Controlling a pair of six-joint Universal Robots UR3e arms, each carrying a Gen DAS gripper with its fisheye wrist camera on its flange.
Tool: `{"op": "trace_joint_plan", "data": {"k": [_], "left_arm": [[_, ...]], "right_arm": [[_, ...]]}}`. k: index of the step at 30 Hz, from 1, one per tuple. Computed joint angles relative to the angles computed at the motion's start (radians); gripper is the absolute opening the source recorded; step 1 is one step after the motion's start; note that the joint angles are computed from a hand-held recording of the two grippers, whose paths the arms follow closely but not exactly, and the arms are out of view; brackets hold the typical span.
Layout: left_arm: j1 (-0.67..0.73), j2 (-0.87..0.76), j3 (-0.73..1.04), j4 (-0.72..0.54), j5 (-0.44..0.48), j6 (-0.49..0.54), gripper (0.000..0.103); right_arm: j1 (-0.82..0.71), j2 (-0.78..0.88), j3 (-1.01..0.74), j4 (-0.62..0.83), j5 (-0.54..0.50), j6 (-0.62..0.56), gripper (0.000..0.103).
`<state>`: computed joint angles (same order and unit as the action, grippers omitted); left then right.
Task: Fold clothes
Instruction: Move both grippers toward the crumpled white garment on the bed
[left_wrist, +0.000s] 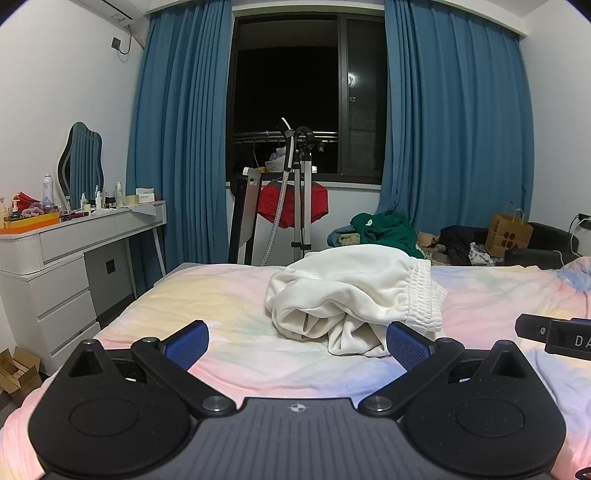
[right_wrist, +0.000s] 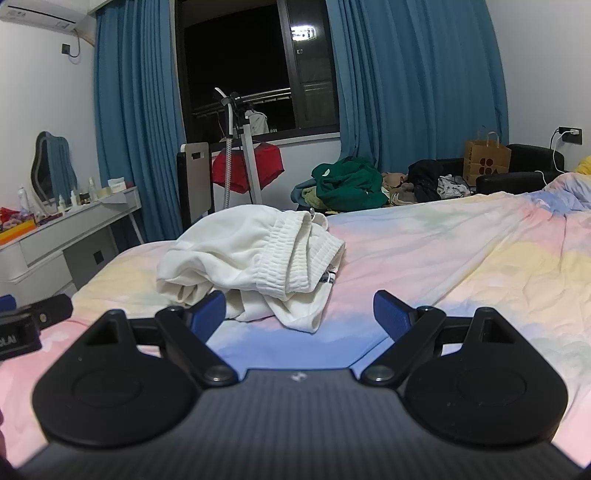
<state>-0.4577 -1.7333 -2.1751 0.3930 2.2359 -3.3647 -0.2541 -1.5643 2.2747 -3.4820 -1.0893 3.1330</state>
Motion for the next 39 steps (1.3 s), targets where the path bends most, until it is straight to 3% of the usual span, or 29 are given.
{"op": "trace_joint_plan", "data": {"k": [9, 33, 39], "left_arm": [[-0.029, -0.015, 0.001, 0.021, 0.036, 0.010, 0.103], [0.022, -0.039, -0.092, 0.149, -0.045, 0.026, 0.103], [0.027, -0.073, -0.099, 0.187, -0.060, 0.032, 0.103]], "right_arm": [[0.012, 0.007, -0.006, -0.013, -0.013, -0.007, 0.088], [-0.032, -0.032, 0.009, -0.005, 0.024, 0.013, 0.088], [-0.028, -0.043, 0.011, -0.002, -0.008, 0.020, 0.088]]}}
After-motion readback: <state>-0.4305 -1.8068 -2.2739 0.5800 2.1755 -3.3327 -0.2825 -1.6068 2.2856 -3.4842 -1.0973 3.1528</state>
